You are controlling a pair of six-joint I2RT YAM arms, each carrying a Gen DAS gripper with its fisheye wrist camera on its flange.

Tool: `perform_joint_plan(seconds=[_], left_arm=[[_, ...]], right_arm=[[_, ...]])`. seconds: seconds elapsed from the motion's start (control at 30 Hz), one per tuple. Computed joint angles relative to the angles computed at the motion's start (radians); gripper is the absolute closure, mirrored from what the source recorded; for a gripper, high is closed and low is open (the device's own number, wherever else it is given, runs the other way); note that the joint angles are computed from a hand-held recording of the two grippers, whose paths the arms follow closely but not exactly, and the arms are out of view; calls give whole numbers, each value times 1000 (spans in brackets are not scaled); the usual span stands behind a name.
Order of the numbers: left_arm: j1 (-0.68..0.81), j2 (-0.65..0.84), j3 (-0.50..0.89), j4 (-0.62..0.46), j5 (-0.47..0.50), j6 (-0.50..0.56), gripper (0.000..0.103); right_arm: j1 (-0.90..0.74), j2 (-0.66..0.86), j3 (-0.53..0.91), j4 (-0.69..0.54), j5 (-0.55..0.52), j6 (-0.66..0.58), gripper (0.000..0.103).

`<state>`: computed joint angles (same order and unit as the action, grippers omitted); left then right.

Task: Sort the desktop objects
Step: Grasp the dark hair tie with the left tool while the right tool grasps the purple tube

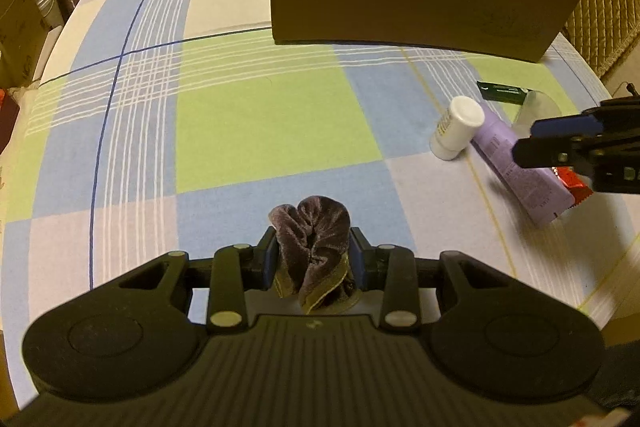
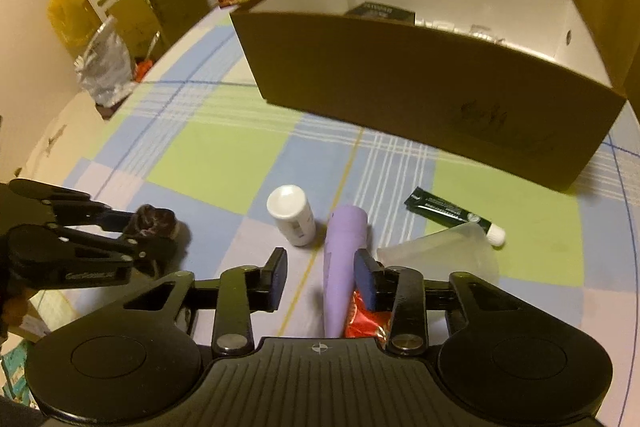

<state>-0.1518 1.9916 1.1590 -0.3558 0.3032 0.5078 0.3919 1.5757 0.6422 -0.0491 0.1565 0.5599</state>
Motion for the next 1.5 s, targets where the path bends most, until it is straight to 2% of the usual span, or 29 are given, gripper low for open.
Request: perform_joint_plan(seconds=[0.2,0.4,0.57,0.83,1.5], left_arm=[[2,20,24,-15,8,0,70],[-5,45,53,-31,6,6,70],[-13,56,62,-25,3,9,71],[-17,43,77,-25,8,7,75],[-30,-55,54,-4,50,-2,75]], right_arm=[[-19,90,72,-48,10,3,72],[-39,159,104,-44,0,-15,78],[-38,180,93,-12,17,-25,79],[-55,73,14,44,9,10,80],[-36,-146,-77,46,63,57,80]])
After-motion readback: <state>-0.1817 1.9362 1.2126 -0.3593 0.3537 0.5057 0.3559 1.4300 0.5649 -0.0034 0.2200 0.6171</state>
